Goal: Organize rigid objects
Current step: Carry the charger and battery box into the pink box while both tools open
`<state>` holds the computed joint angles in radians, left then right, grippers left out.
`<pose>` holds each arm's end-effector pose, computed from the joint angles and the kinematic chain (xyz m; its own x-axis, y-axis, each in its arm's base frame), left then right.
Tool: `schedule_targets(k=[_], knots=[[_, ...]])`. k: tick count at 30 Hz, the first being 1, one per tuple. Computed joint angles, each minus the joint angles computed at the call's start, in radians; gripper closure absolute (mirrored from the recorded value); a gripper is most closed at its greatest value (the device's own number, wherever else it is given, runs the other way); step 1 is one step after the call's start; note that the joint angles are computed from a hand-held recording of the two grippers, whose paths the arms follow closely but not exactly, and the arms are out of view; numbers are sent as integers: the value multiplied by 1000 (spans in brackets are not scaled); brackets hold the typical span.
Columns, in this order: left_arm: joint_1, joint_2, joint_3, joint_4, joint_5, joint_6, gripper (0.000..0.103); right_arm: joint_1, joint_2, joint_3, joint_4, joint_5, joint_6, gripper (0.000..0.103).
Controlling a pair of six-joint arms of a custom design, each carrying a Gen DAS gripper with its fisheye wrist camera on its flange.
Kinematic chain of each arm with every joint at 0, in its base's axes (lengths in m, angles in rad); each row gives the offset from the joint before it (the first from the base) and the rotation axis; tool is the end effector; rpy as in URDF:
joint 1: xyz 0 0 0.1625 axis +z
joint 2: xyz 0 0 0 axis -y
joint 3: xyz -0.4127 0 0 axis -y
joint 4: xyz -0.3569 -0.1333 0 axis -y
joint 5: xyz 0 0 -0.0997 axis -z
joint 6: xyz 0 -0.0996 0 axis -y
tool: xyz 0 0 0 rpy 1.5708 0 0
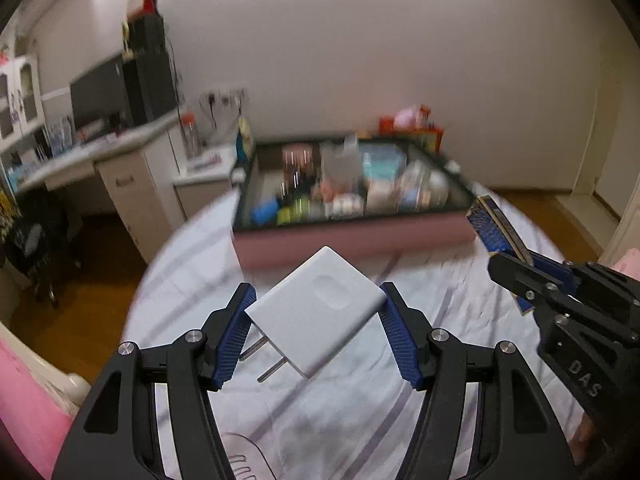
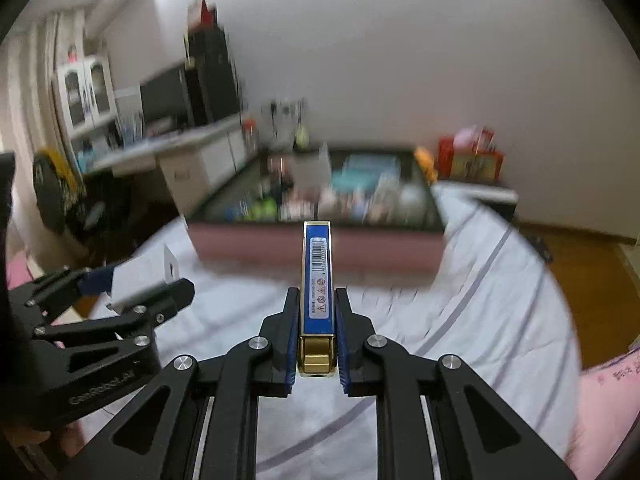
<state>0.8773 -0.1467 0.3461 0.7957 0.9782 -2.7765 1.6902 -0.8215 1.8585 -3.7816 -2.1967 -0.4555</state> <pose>-0.3146 -0.6740 0.0286 -0.5860 0.5072 -0.6320 0.7980 0.4967 -0.3413 0.1430 -0.5627 0.2182 -0.7602 0.2262 0.6091 -0.4237 0.5383 -0.7286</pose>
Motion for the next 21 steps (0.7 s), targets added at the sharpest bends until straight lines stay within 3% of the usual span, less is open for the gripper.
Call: schedule_targets(k=[2, 8, 15, 21], knots=[[-20, -83, 134, -110, 11, 32, 39, 31, -11, 11, -88, -2, -46, 88], [-75, -261, 398, -336, 38, 108, 39, 96, -44, 23, -179, -20, -133, 88], [-113, -358, 536, -476, 61, 156, 39, 141, -48, 18, -248, -28, -207, 88], [-126, -379, 560, -528, 50, 188, 39, 155, -55, 11, -277, -23, -236, 88]])
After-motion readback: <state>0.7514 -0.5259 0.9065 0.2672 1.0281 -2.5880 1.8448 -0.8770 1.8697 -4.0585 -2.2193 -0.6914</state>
